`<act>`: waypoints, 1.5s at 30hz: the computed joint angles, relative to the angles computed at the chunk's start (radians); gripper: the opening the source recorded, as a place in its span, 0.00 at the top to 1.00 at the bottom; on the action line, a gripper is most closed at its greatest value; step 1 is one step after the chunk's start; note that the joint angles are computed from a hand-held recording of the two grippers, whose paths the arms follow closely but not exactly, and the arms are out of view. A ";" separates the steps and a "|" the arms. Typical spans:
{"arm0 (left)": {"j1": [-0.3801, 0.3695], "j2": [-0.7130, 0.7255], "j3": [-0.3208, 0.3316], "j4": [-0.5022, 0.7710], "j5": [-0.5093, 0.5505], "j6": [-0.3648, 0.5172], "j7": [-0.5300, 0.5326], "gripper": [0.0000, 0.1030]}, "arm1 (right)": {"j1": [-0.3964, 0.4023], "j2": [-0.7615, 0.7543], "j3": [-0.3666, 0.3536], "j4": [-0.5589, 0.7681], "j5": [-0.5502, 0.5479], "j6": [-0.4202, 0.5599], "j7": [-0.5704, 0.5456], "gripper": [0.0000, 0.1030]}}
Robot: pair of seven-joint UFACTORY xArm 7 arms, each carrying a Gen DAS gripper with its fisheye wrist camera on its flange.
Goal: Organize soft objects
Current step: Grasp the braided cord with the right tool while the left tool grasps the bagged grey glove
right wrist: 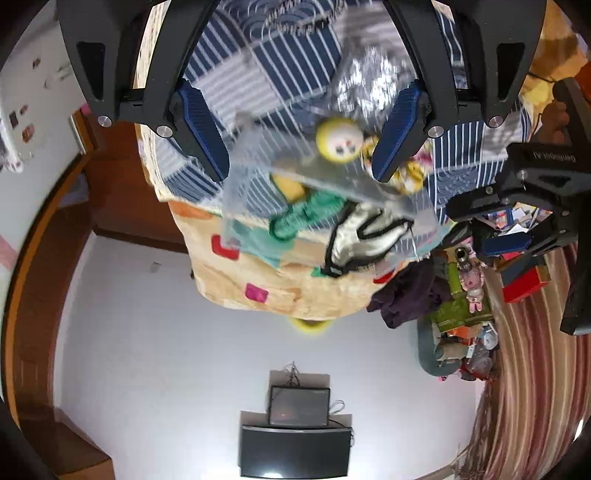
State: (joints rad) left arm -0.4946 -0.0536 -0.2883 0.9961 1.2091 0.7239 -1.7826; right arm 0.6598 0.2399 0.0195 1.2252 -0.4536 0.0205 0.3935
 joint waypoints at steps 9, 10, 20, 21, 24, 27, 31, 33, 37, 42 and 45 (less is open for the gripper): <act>-0.022 0.040 0.003 -0.018 -0.051 -0.076 -0.017 0.05 | -0.095 -0.067 0.088 -0.161 0.132 0.016 -0.015 0.25; -0.025 0.051 0.005 -0.016 -0.057 -0.090 -0.020 0.05 | -0.122 -0.073 0.119 -0.178 0.169 0.018 -0.045 0.25; -0.061 0.160 0.055 0.021 -0.126 -0.228 0.021 0.05 | -0.282 -0.093 0.338 -0.283 0.593 0.047 -0.374 0.25; -0.068 0.173 0.061 0.032 -0.133 -0.235 0.033 0.05 | -0.290 -0.090 0.351 -0.283 0.632 0.057 -0.408 0.25; -0.087 0.200 0.080 0.054 -0.144 -0.249 0.052 0.05 | -0.242 -0.089 0.298 -0.293 0.619 0.058 -0.386 0.43; -0.097 0.226 0.102 0.074 -0.155 -0.284 0.062 0.05 | -0.209 -0.094 0.252 -0.305 0.574 0.046 -0.343 0.63; -0.115 0.265 0.135 0.105 -0.154 -0.331 0.039 0.11 | -0.214 -0.107 0.252 -0.321 0.577 0.030 -0.340 0.81; -0.119 0.282 0.148 0.116 -0.173 -0.354 0.055 0.16 | -0.196 -0.107 0.226 -0.323 0.537 0.022 -0.305 0.85; -0.147 0.308 0.174 0.148 -0.145 -0.349 0.055 0.25 | -0.190 -0.104 0.213 -0.323 0.496 0.007 -0.275 0.90; -0.167 0.322 0.194 0.165 -0.129 -0.355 0.072 0.57 | -0.208 -0.104 0.232 -0.317 0.504 -0.009 -0.284 0.91; -0.170 0.304 0.200 0.146 -0.107 -0.375 0.051 0.70 | -0.206 -0.108 0.228 -0.312 0.494 -0.017 -0.277 0.91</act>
